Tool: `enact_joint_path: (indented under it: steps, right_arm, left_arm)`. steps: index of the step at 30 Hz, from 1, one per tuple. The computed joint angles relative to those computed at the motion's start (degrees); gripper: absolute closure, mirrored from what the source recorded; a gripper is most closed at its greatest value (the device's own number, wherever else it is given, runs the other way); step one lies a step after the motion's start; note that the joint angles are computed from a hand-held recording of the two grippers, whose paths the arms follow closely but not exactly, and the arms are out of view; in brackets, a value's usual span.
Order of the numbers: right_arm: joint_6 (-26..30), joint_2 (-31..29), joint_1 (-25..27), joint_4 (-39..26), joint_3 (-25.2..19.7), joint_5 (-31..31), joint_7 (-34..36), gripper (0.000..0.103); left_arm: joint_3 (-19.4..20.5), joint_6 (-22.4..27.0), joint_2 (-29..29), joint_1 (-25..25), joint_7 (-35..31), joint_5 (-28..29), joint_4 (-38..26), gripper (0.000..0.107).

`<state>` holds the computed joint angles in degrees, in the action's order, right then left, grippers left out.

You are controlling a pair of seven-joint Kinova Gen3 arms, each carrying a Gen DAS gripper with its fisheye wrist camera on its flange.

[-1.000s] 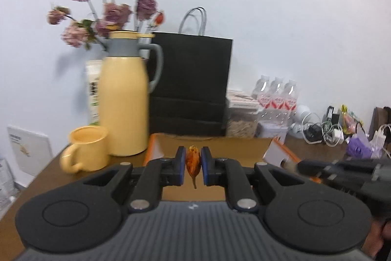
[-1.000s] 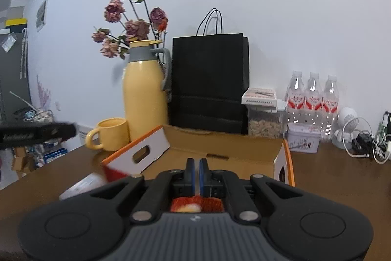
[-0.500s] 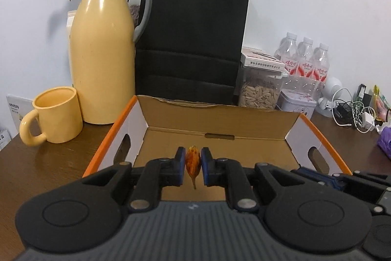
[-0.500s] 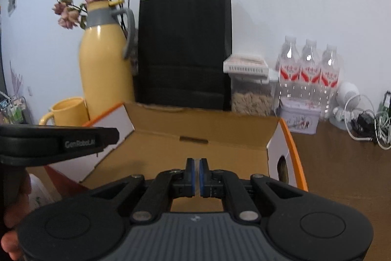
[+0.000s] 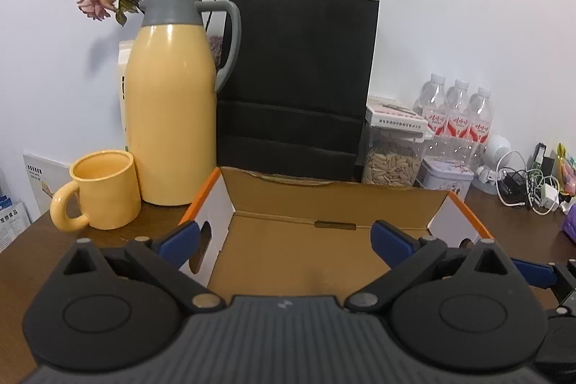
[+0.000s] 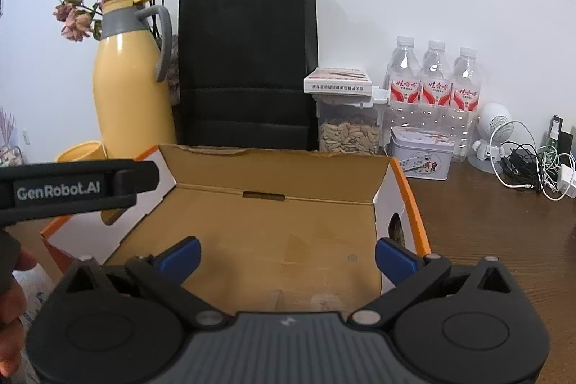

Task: Organize objects
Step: 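Withdraw both grippers from the box back toward the table items, then grasp the clear plastic bag with the left gripper while the right grasps the braided cable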

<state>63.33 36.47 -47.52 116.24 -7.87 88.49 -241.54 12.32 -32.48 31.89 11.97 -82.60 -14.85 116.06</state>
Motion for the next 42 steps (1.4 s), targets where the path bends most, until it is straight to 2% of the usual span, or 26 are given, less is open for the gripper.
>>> enact_joint_path:
  steps: [3,8,12,14,17,20,25,32,42]
  right_arm:
    - [2.29,-0.85,-1.47,0.76,-0.13,-0.49,-0.59,0.000]
    - [9.05,-2.49,-5.83,3.26,-1.35,-2.41,-2.96,0.000]
    - [15.83,-2.64,-10.41,5.02,-2.97,-4.61,-5.79,0.000]
    - [18.37,-2.38,-12.62,5.23,-4.01,-6.63,-6.13,0.000]
    - [20.83,-1.91,-15.65,5.04,-5.31,-10.15,-5.54,0.000]
    - [21.93,-1.38,-18.33,4.97,-6.26,-13.38,-5.45,0.000]
    - [20.51,-0.63,-21.62,4.84,-7.36,-18.29,-5.29,0.000]
    - [14.86,-0.20,-24.59,4.95,-7.93,-23.59,-4.09,0.000]
    - [3.52,-0.93,-26.13,8.43,-7.21,-23.91,-6.50,0.000]
  left_arm:
    - [1.49,-1.52,-1.35,-2.43,1.92,-2.69,1.70,0.004]
    - [3.51,-7.81,-4.51,-8.48,8.17,-11.81,6.85,0.004]
    - [1.23,-15.60,-6.19,-11.61,10.49,-17.10,12.57,0.004]
    - [0.19,-16.97,-6.93,-13.11,11.94,-20.17,14.27,0.004]
    - [-2.09,-19.84,-7.64,-14.42,10.79,-21.80,17.41,0.004]
    - [-3.58,-20.73,-8.01,-16.30,10.04,-24.42,19.48,0.004]
    - [-5.30,-20.70,-7.51,-19.82,7.77,-28.60,22.01,0.004]
    - [-6.26,-19.67,-6.11,-24.72,4.18,-33.11,24.42,0.004]
    - [-5.36,-16.98,-5.50,-29.52,6.62,-36.17,25.28,0.004]
